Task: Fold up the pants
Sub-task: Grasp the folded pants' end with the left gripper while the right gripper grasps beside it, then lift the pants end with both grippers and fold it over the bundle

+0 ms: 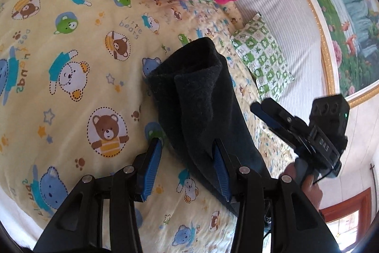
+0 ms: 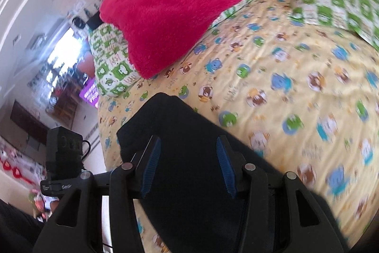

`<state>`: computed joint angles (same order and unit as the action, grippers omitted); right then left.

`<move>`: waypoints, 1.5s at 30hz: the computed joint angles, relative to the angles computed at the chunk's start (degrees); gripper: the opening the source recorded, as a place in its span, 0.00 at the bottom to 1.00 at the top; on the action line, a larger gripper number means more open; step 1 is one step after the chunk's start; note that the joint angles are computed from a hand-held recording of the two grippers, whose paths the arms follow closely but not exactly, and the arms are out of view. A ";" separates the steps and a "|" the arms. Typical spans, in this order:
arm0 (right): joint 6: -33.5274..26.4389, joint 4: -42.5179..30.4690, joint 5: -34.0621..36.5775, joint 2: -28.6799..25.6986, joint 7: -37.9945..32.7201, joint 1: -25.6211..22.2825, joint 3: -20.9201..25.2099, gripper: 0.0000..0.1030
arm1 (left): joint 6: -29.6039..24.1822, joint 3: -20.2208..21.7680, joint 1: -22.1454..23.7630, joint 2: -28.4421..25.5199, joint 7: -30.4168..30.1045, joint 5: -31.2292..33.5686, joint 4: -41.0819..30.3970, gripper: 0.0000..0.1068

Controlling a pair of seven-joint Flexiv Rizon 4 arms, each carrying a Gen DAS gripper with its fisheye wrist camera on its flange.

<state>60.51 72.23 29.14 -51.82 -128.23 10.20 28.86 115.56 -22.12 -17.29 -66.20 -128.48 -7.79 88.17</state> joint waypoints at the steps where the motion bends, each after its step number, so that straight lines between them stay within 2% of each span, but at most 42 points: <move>1: -0.98 -1.01 -0.86 -0.45 0.13 0.56 -0.41 0.49 | 0.05 0.22 -0.38 -0.22 -0.30 -0.67 -0.41 0.42; 7: -9.18 -9.02 -6.35 -4.48 0.35 4.30 -3.23 0.49 | 0.98 2.27 -2.82 -0.45 -2.36 -4.30 -1.27 0.42; 17: -24.94 -24.04 -7.74 -11.72 0.62 8.29 -5.98 0.49 | 0.75 2.88 -3.20 -2.12 -3.13 -4.69 -4.36 0.41; 18: -25.76 -24.80 -7.57 -12.08 0.78 8.62 -6.35 0.49 | 0.76 3.59 -3.82 -2.10 -3.00 -5.32 -4.67 0.39; 19: -27.59 -26.05 -7.37 -12.69 0.97 8.76 -6.42 0.42 | 0.54 4.78 -4.80 -1.86 -2.77 -6.48 -4.78 0.33; 20: -28.11 -26.30 -6.96 -12.74 0.90 8.86 -6.61 0.34 | 0.38 5.51 -5.39 -1.83 -2.51 -7.20 -5.00 0.23; 24: -24.89 -22.79 -5.36 -10.57 -0.05 8.70 -7.21 0.27 | 1.07 4.03 -4.33 -2.51 -2.26 -5.91 -5.27 0.16; 29: -19.73 -15.87 -1.77 -5.78 -2.58 5.81 -5.36 0.25 | 1.01 7.17 -7.51 0.05 0.08 -7.73 -4.76 0.12; 36: -14.28 -6.86 6.28 1.38 -7.94 -1.31 -1.49 0.25 | 0.73 8.81 -10.91 2.13 4.52 -8.80 -7.11 0.12; 45: -8.85 4.41 18.50 10.03 -16.71 -10.04 0.86 0.24 | -2.78 9.79 -16.24 2.85 12.12 -9.32 -13.05 0.12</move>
